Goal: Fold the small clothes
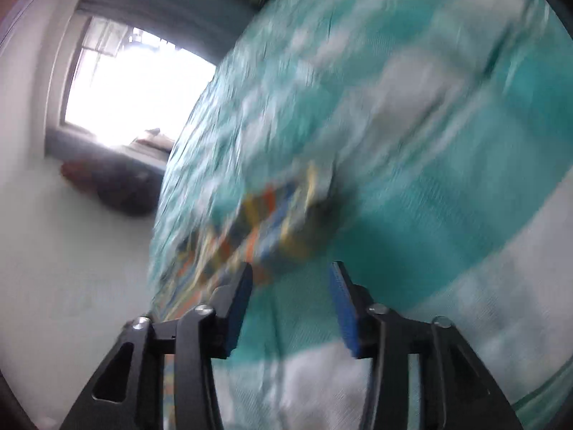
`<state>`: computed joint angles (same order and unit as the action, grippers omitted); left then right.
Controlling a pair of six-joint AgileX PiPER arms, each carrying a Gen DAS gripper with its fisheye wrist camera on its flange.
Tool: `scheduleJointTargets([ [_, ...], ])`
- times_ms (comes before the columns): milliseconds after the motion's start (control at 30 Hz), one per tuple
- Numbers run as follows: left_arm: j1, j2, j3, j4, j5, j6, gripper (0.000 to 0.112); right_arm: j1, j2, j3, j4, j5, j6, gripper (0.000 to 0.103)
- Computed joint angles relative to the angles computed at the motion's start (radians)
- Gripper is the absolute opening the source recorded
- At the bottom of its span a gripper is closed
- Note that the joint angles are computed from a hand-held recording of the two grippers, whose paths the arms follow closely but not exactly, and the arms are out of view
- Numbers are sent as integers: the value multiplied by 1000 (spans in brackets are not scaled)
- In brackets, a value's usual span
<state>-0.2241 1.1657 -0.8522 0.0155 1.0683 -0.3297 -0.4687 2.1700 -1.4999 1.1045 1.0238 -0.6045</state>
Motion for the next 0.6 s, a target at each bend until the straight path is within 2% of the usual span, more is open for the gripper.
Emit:
scheduleJointTargets([
  [33,-17,3,-7,8,2,-11,77,29,16,10,-9,0,-10,30],
  [67,-32,4,-15,20,7,-22,77,63,24,15,-29,-38,-24,29],
  [100,-44,1,-20,30,13,-32,77,100,29,29,-20,-111,-60,26],
  [167,-55,-16,-30,48,30,-49,77,112,44,60,118,-178,-139,26],
  [267,-25,-36,-29,50,47,-50,77,103,78,119,392,-199,-264,26],
  [300,-8,-36,-26,41,48,-42,77,110,80,130,433,-210,-293,20],
  [400,52,-17,-15,-10,43,0,77,126,84,127,433,-266,-283,2],
  [500,57,-22,-16,-11,40,3,77,109,34,178,457,-274,-309,2],
  [600,42,-26,-13,-4,37,-3,77,64,-51,234,404,-233,-288,1],
])
